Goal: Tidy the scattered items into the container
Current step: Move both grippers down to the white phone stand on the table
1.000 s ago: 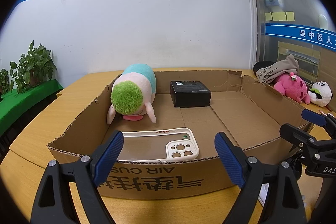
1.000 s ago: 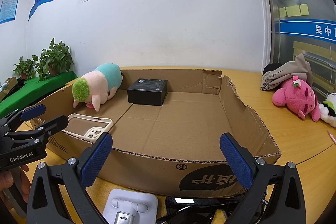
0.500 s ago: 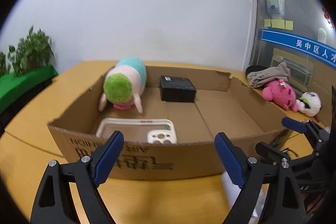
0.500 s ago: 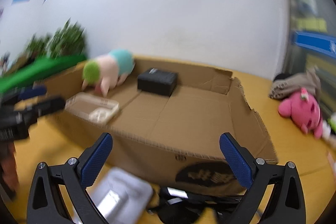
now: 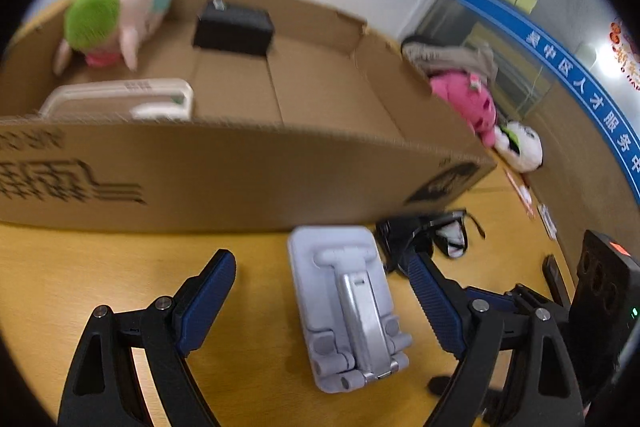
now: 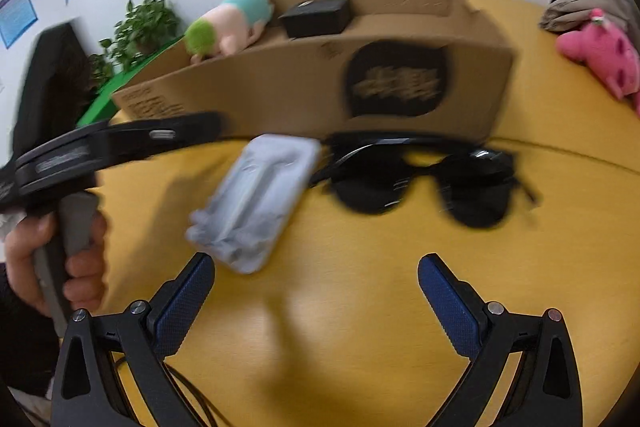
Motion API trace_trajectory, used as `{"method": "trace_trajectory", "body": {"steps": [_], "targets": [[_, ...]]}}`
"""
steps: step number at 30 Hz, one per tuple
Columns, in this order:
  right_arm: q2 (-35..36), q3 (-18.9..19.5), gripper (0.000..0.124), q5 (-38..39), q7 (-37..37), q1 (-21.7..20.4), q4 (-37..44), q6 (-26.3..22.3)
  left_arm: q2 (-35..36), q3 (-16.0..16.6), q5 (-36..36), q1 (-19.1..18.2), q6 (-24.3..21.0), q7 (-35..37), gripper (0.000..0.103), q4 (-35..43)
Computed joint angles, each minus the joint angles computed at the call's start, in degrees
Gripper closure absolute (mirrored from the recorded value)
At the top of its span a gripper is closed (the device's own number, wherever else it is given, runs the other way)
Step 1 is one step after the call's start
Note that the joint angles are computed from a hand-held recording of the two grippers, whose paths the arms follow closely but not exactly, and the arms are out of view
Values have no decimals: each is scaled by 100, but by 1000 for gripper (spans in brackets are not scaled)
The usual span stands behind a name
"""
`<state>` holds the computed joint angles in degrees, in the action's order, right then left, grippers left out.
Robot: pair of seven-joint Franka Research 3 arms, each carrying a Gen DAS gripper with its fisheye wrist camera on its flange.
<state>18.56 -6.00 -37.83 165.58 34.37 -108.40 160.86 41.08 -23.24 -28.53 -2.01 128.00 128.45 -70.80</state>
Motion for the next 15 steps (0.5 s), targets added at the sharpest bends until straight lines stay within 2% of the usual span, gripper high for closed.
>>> {"method": "trace_trajectory", "body": {"steps": [1, 3, 4, 7, 9, 12, 13, 15], "targets": [[115, -13, 21, -53, 27, 37, 144, 32, 105, 43, 108, -62, -223, -97, 20, 176], [383, -30, 21, -54, -94, 78, 476, 109, 106, 34, 132, -68, -265, -71, 22, 167], [483, -17, 21, 34, -235, 71, 592, 133, 167, -1, 97, -30, -465, -78, 23, 273], [787, 185, 22, 675, -909, -85, 920, 168, 378, -60, -53, 66, -1096, -147, 39, 630], [862, 27, 22, 773, -1011, 68, 1029, 95, 347, -31, -114, 106, -1212, -144, 50, 586], [998, -167, 26, 872, -1191, 269, 1299, -270, 290, -24, -234, 166, -1435, -162, 55, 514], [1070, -203, 34, 869, -1276, 326, 1461, -519, 253, -17, -262, 179, -1502, -158, 55, 464], [1166, -240, 41, 802, -1419, 414, 1711, -998, -40, 19, -288, 219, -1393, -2, 55, 52]]}}
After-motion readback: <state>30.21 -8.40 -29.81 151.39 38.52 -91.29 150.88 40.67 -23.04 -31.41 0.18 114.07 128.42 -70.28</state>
